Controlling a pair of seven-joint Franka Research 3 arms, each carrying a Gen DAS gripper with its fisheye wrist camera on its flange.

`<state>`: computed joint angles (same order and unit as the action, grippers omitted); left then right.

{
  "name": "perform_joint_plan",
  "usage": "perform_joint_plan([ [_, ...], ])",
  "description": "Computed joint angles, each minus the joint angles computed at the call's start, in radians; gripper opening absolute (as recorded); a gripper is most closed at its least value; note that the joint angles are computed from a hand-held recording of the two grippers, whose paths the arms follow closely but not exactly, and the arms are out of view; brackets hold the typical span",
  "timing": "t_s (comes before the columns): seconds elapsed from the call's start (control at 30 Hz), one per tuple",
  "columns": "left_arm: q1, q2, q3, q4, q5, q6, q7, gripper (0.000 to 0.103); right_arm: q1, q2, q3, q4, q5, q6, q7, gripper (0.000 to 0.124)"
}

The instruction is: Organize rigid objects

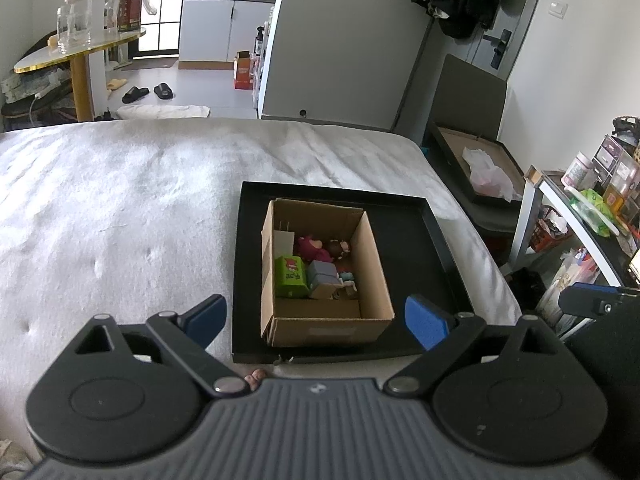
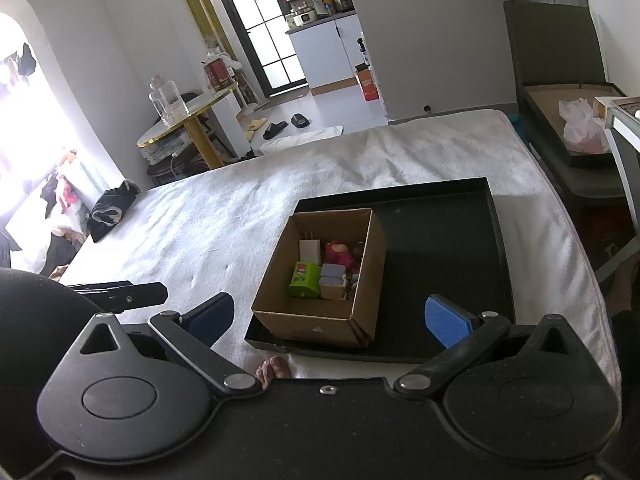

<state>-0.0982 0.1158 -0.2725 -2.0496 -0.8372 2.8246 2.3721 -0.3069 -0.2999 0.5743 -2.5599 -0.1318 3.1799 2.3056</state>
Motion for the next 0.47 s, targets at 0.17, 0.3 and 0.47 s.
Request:
perform_joint_plan([
  [0.17, 0.0, 0.001, 0.0, 0.002, 0.0, -0.003, 0.0, 0.095, 0.004, 0.002, -0.003, 0.0, -0.001, -0.002, 0.007, 0.103],
  [0.3, -0.001, 0.0, -0.001, -0.001, 0.004, 0.003, -0.002, 0.095, 0.003, 0.001, 0.001, -0.003, -0.004, -0.003, 0.014, 0.103],
  [0.47, -0.001, -0.001, -0.003, -0.002, -0.002, 0.007, 0.013, 0.094, 0.014, 0.006, -0.011, 0.0, -0.003, -0.003, 0.012, 0.103],
])
